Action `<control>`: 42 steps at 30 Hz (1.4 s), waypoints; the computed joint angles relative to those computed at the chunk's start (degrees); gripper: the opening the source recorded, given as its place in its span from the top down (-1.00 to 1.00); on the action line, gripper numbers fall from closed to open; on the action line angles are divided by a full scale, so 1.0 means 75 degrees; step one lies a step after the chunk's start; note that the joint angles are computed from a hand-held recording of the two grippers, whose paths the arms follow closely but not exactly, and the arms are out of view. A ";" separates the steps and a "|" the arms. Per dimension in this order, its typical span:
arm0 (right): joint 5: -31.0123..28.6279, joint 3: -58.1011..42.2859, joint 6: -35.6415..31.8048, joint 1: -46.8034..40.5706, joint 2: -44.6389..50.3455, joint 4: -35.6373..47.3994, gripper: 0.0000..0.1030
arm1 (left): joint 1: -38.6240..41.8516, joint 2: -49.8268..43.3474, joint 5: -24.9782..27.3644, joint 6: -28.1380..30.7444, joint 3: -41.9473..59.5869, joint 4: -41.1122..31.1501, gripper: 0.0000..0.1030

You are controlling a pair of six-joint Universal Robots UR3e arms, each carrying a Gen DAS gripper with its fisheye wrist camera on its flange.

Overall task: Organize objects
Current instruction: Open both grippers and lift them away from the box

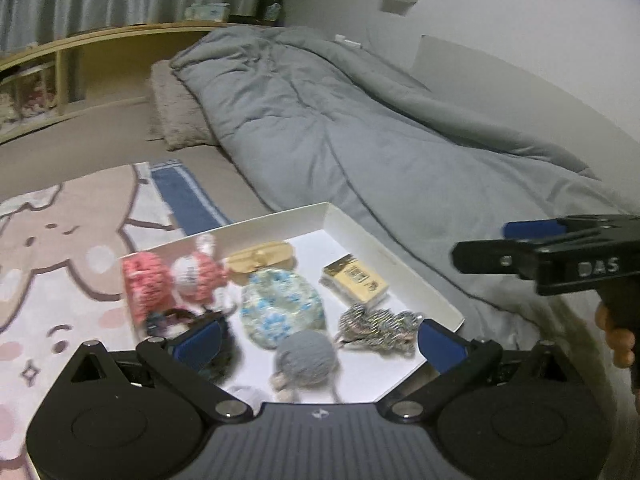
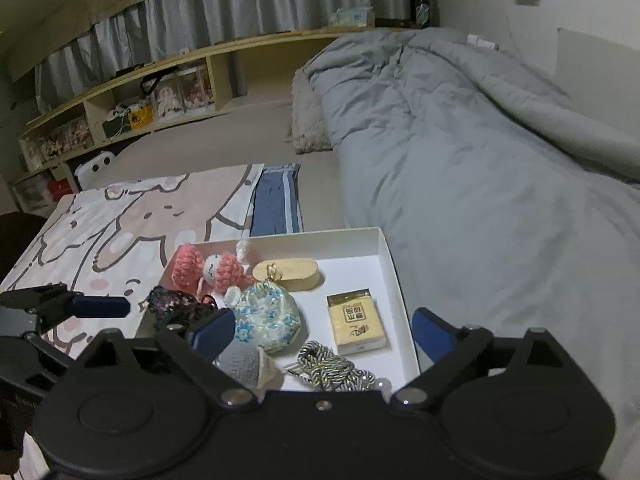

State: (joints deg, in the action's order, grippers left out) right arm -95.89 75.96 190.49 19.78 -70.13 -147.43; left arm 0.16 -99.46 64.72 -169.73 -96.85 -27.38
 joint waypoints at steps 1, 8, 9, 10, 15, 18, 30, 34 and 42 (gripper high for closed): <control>-0.0071 0.0032 0.0091 0.0080 -0.0055 0.0001 -0.98 | 0.0094 0.0188 -0.0026 0.0062 -0.0129 -0.0028 -1.00; -0.0892 0.0169 0.0729 0.0842 -0.0299 0.0017 -1.00 | 0.0925 0.1675 -0.0379 0.0533 -0.1061 -0.0603 -1.00; -0.0987 0.0194 0.0839 0.0955 -0.0333 0.0002 -1.00 | 0.1047 0.1899 -0.0417 0.0635 -0.1183 -0.0728 -1.00; -0.1053 0.0190 0.0916 0.1051 -0.0344 0.0016 -1.00 | 0.1195 0.2147 -0.0465 0.0757 -0.1316 -0.0863 -1.00; -0.1501 0.0046 0.1211 0.1609 -0.0305 0.0183 -1.00 | 0.1946 0.3221 -0.0782 0.1120 -0.1826 -0.1519 -1.00; -0.1804 0.0006 0.1441 0.1906 -0.0277 0.0211 -1.00 | 0.2417 0.3779 -0.1023 0.1295 -0.2044 -0.1938 -1.00; -0.3044 -0.0157 0.2328 0.2907 -0.0085 0.0654 -1.00 | 0.3679 0.5480 -0.1114 0.1942 -0.2519 -0.3364 -1.00; -0.3307 -0.0069 0.2596 0.3159 -0.0079 0.0724 -1.00 | 0.4222 0.6003 -0.1540 0.2333 -0.2848 -0.3789 -1.00; -0.3682 0.0216 0.2855 0.3578 0.0023 0.0417 -1.00 | 0.4839 0.6692 -0.1757 0.2970 -0.3485 -0.4017 -1.00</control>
State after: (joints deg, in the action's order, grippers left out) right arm -123.50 77.59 211.90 46.62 -69.96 -144.30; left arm 36.45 -49.27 51.55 -147.45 -122.99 -57.50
